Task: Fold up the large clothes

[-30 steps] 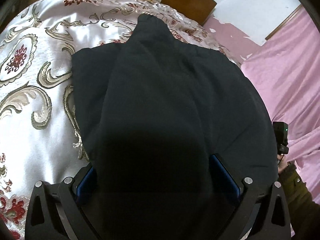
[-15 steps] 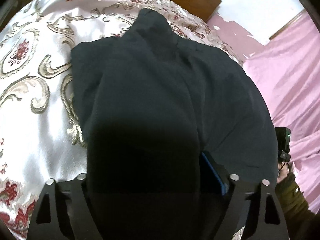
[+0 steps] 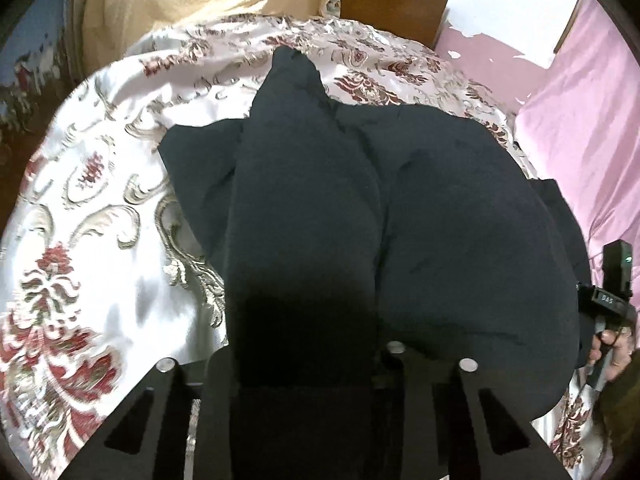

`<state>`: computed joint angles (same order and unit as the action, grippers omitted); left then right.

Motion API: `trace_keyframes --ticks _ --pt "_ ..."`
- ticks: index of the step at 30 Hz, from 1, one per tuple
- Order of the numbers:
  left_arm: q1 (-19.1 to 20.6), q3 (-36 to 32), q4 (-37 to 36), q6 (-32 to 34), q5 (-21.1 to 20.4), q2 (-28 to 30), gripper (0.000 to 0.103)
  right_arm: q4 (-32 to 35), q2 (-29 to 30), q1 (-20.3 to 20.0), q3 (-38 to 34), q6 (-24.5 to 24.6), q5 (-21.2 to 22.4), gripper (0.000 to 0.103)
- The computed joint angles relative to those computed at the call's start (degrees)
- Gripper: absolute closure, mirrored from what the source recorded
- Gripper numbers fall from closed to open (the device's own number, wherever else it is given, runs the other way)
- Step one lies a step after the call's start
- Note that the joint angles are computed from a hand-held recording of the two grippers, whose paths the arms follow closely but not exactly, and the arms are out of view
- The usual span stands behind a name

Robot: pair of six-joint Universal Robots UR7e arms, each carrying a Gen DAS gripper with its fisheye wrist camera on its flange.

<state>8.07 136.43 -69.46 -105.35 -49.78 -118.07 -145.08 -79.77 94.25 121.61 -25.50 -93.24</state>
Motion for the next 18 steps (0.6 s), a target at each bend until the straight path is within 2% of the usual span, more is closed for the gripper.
trace_keyframes --ticks 3,7,18 --pt "-3.64 -3.32 4.79 -3.53 -1.51 4.65 0.08 0.34 -1.78 1.26 0.15 0.04 -0.69 0.07" --pt "-8.3 -6.75 8.37 -5.82 -4.21 8.62 0.081 2.35 -5.27 2.86 0.81 -0.32 -0.39 0.075" --pt "-19.24 -11.83 11.46 -10.38 -13.32 13.35 0.081 14.09 -16.95 6.15 2.67 -1.06 -0.6 0.076"
